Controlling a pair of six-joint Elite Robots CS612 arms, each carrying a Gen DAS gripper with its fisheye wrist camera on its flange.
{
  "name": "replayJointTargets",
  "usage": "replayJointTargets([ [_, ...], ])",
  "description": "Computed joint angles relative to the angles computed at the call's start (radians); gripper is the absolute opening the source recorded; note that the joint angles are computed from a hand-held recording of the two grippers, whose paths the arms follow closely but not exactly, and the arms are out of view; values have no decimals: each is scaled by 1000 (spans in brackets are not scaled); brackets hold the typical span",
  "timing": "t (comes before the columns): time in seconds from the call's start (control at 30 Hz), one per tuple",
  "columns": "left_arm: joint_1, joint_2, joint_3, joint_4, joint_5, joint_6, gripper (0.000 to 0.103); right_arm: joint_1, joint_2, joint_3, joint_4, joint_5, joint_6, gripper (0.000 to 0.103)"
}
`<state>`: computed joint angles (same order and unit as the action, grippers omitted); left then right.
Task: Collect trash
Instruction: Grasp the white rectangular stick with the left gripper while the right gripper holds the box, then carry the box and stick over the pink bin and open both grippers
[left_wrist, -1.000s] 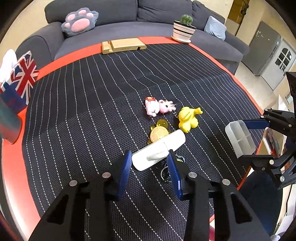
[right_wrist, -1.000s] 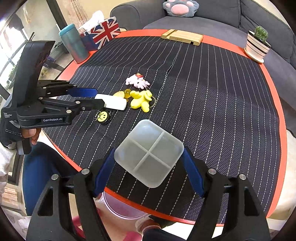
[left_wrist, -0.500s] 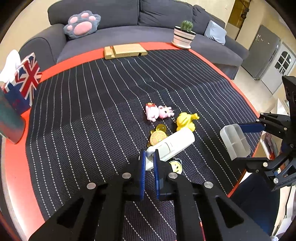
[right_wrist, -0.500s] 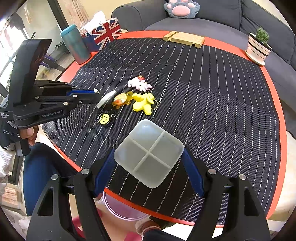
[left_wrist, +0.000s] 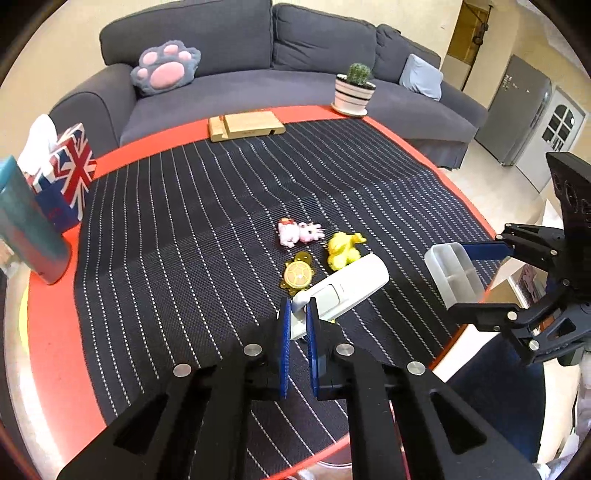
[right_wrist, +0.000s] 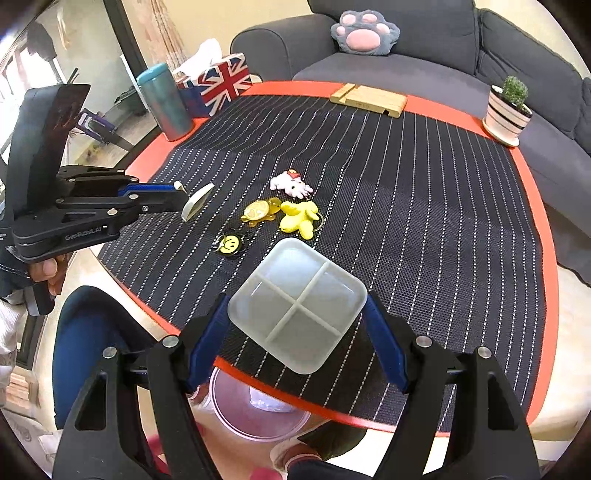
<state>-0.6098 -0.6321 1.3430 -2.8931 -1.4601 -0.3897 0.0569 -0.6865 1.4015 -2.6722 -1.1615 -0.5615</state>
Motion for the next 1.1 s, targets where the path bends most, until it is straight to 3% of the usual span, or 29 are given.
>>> replayJointTargets([
  [0.7,-56,-82,165,-142,8,-7,8,-18,-117,200,-97,48,-94,72],
  [1.1,-75,-106,232,-183,-3,-35,8,-17,-143,267,-41,55,-150,72],
])
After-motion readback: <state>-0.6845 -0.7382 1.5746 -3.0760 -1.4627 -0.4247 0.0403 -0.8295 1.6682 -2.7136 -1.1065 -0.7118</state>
